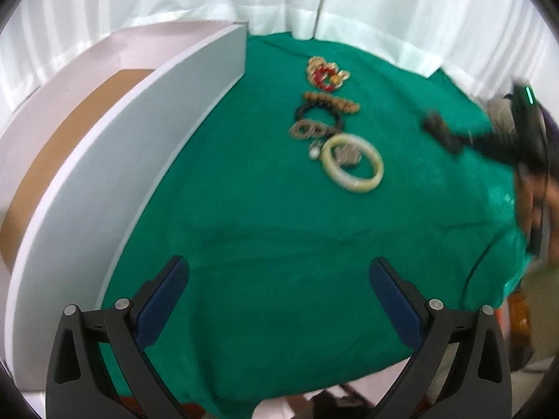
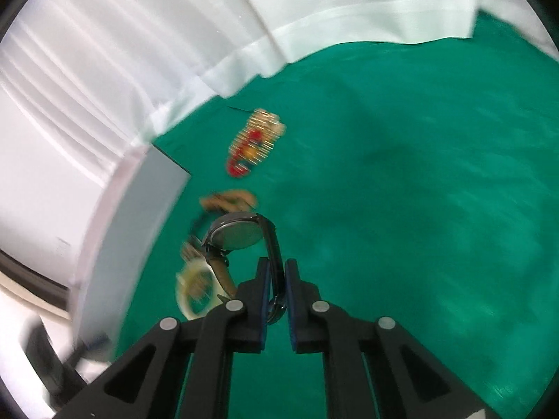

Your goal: Organize jewelry

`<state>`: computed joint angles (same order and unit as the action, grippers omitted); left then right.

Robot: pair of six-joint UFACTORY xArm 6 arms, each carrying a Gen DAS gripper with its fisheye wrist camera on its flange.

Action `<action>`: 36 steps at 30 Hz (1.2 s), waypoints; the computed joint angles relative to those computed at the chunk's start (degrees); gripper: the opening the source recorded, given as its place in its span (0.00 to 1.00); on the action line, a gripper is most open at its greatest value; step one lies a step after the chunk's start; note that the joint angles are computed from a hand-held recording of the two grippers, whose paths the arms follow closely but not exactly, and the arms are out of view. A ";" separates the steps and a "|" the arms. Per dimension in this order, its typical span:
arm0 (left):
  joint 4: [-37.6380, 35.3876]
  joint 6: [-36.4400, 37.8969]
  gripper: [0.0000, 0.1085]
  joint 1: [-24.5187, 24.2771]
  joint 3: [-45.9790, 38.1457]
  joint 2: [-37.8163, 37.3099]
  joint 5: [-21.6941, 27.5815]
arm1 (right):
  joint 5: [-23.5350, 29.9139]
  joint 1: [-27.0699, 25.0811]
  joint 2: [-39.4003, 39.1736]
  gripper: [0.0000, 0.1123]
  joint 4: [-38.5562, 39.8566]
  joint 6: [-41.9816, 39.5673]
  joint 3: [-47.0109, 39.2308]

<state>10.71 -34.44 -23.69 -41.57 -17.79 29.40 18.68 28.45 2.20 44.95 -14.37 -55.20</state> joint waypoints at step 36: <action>-19.47 23.94 0.11 6.19 -77.66 62.55 22.64 | -14.52 0.31 -21.16 0.49 -30.31 30.44 29.57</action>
<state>-8.76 -10.50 -17.50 -119.24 44.76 52.04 4.16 28.76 -18.97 14.63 16.06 -25.63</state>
